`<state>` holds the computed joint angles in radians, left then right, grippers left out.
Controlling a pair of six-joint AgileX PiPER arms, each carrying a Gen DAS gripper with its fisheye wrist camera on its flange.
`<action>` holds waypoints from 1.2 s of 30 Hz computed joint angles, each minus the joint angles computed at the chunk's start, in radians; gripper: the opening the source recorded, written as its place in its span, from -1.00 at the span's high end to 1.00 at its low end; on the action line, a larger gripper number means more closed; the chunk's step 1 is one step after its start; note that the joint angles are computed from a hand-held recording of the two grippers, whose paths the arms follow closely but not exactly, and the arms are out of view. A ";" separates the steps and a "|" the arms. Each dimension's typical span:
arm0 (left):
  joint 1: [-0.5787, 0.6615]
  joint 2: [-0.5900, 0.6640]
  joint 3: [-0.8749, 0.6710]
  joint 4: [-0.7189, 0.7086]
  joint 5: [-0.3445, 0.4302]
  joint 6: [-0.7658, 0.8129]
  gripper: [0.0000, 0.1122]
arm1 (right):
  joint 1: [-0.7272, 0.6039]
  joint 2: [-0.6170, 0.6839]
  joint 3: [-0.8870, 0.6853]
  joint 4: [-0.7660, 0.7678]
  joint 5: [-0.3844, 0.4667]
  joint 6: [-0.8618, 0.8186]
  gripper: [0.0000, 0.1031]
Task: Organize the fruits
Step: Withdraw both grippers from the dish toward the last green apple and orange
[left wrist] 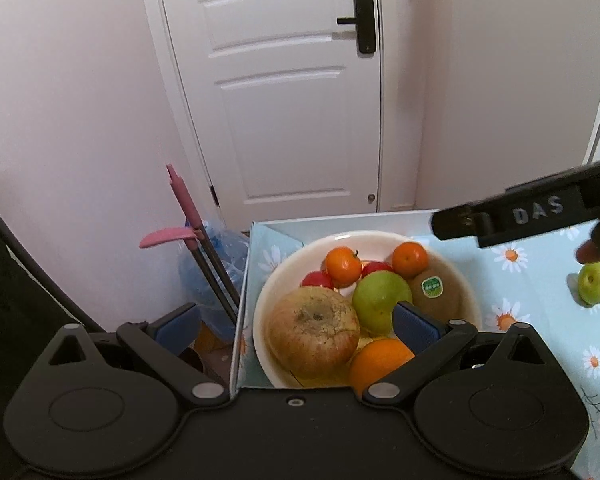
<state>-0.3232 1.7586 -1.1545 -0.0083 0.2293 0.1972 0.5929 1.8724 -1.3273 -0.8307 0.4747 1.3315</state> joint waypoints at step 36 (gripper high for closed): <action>-0.657 -0.257 0.205 1.146 0.319 -1.494 -0.84 | 0.316 -0.967 0.824 -0.140 0.511 0.336 -1.00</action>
